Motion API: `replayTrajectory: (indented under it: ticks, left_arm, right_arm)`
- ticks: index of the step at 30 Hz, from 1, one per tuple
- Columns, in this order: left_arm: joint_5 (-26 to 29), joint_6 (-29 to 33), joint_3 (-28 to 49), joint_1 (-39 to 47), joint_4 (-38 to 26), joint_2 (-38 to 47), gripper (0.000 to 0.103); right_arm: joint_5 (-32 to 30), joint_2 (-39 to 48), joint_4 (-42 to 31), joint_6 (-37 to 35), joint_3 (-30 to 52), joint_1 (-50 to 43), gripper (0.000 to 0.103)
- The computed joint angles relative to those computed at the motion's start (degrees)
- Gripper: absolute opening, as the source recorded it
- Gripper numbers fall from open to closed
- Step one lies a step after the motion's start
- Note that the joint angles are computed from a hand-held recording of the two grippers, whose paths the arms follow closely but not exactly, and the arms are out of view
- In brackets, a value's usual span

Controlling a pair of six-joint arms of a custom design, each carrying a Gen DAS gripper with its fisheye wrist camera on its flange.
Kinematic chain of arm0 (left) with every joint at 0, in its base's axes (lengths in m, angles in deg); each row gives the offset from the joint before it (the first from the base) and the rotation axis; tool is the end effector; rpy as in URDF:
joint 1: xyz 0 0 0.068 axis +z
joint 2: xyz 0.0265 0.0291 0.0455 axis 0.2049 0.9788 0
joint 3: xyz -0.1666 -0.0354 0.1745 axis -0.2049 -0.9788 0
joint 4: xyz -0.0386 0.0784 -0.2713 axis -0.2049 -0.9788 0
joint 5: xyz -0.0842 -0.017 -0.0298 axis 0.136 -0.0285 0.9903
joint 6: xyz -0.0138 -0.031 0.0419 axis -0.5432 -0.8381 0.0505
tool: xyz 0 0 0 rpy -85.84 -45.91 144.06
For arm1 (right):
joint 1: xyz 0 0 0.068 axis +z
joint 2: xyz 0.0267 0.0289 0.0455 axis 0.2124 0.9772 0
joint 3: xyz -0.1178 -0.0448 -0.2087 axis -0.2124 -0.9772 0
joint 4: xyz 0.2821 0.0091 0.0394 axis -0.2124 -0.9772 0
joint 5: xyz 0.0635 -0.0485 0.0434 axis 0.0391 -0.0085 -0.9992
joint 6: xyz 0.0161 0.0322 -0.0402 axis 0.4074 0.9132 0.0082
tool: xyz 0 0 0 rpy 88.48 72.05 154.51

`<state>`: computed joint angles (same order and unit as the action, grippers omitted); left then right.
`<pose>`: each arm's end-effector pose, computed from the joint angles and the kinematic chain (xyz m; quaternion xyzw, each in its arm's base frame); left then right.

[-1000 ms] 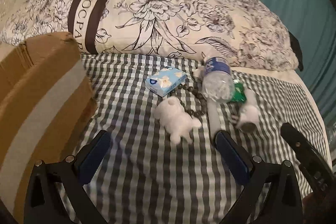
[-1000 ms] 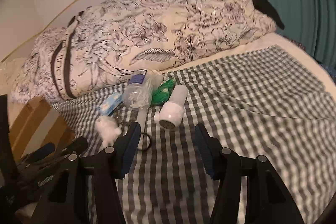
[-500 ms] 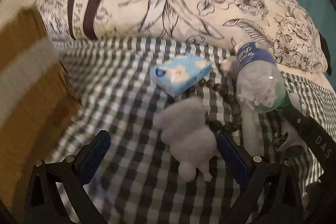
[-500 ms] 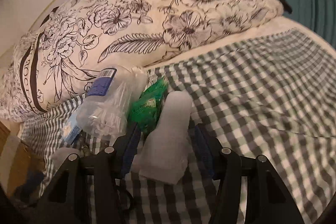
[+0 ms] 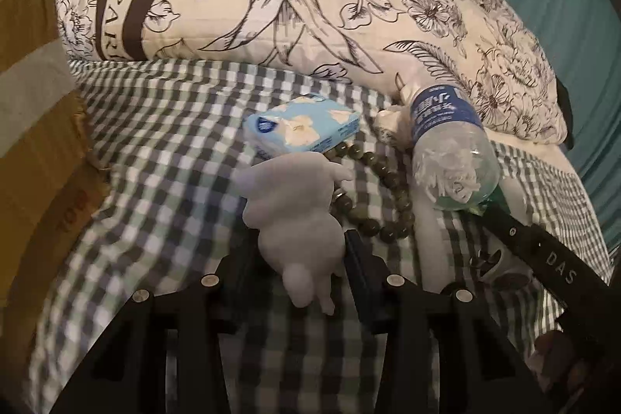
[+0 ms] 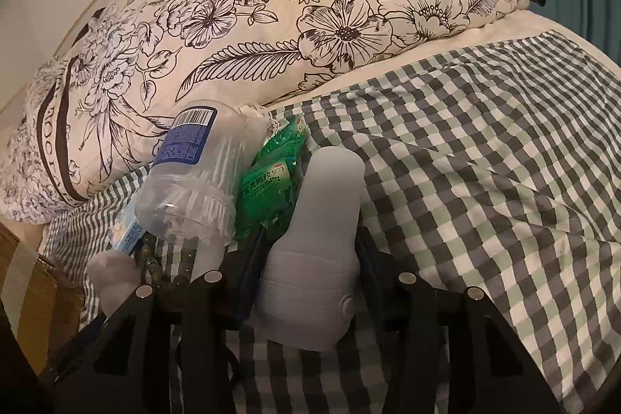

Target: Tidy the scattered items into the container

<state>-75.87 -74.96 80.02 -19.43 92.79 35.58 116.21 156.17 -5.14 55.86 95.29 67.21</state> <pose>0.1865 -0.1079 0.0300 0.0426 0.9394 -0.1017 0.3247 0.1587 0.1880 0.0355 0.2413 0.8917 0.0641 0.3776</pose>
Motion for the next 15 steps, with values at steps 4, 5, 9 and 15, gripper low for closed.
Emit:
replayTrajectory:
  ticks: [4, 5, 9, 15]
  left_arm:
    - [-2.5, 3.2, -3.1, -0.3, -18.1, -18.1, 0.043]
    - [-3.4, 3.7, -3.9, -0.7, -22.3, -22.7, 0.043]
    - [-6.2, 3.2, -7.3, -3.0, -43.0, -46.3, 0.043]
    - [-12.1, -5.6, -7.1, -13.9, -68.1, -69.3, 0.043]
  right_arm:
    - [-0.4, -0.8, -1.2, -0.2, 0.4, 0.1, 0.045]
    - [-0.2, -1.5, -2.1, -0.3, 0.5, 0.4, 0.045]
    - [0.8, -4.7, -6.9, 1.6, 0.6, 2.8, 0.045]
    - [3.7, -12.4, -28.9, 21.1, 3.0, 23.8, 0.045]
